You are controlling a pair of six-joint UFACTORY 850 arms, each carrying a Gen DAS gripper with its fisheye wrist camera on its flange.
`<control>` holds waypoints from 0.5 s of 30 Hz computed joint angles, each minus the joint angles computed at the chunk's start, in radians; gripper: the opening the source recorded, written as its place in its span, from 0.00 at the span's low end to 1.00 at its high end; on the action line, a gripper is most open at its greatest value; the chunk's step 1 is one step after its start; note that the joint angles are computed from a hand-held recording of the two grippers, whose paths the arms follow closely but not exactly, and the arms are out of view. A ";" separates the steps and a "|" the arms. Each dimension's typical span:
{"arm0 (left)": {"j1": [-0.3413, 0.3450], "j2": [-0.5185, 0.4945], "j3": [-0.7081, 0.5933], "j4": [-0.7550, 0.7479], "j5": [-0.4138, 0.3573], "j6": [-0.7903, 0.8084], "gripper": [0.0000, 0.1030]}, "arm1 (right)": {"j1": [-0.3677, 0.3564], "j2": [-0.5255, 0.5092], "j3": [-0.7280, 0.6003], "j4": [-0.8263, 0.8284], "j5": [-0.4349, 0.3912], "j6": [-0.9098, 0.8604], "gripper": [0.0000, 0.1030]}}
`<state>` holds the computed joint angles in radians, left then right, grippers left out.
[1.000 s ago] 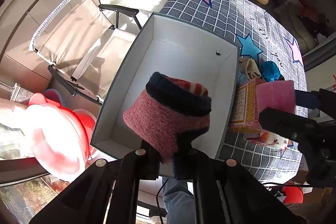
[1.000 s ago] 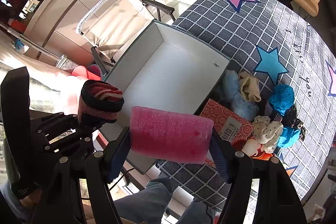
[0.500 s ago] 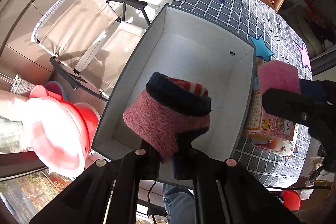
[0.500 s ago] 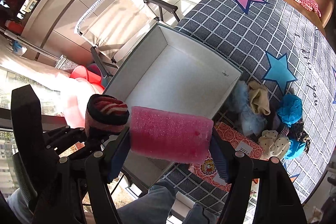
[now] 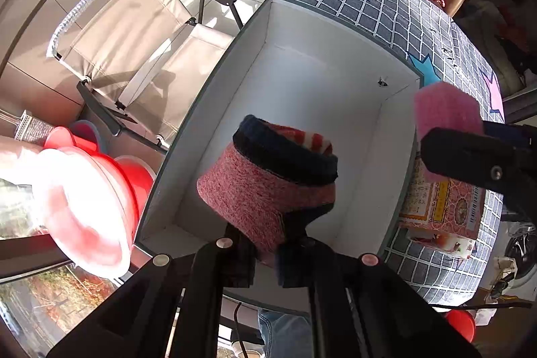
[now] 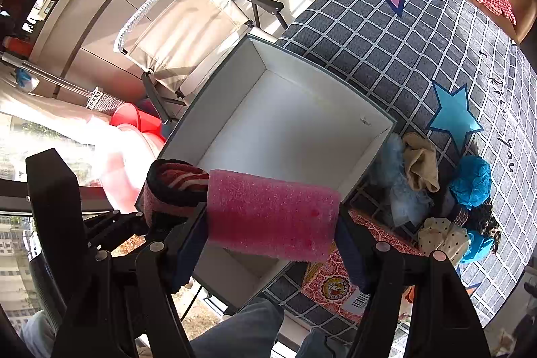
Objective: Organize soft objects
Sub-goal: 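Carry the sock and sponge into the white box and open both tools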
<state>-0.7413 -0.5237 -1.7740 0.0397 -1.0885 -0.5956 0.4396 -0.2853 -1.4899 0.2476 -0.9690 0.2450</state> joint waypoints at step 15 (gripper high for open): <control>0.001 0.000 0.012 0.000 0.022 -0.010 0.27 | 0.008 -0.024 -0.016 0.010 0.001 -0.035 0.71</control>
